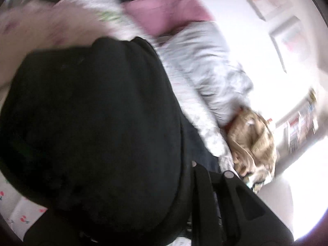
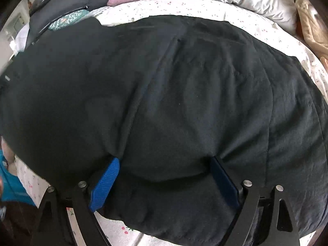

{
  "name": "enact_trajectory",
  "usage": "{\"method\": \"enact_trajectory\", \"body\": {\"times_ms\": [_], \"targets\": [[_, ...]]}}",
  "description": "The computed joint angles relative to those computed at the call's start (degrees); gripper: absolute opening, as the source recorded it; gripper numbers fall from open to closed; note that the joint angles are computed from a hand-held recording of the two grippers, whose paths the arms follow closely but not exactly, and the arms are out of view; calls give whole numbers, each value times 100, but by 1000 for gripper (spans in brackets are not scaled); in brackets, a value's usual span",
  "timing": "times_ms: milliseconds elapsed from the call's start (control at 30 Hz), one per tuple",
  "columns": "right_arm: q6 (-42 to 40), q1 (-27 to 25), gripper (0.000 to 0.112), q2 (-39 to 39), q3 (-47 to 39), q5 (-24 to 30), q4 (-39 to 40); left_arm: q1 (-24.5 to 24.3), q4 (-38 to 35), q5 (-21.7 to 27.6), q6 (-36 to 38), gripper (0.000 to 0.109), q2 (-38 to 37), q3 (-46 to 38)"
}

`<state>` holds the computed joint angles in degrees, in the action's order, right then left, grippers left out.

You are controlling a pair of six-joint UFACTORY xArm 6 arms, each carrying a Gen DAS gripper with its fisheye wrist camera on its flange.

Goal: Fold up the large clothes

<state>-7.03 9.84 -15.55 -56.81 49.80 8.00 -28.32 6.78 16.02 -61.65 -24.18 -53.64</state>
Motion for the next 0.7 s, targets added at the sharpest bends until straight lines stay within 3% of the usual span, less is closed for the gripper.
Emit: {"method": "enact_trajectory", "body": {"times_ms": [67,167,333,567,700], "targets": [[-292,-159,92,4,-46,78,372,-240,511,-30,-113,19,252,-460],[-756,-663,92,115,-457,737,1173,-591,1031,25,-103,20,710,-1159],[-1059,-1887,92,76,-917,1323,2481,-1196,1380,241,235,22,1551,-2209],[-1174,-3493,92,231,-1446,1605,2954,-1990,576,805,1703,26,2905,-3450],[-962,-4048,92,393,-1631,1726,3013,-2314,60,1689,2506,34,3767,-4204]]}}
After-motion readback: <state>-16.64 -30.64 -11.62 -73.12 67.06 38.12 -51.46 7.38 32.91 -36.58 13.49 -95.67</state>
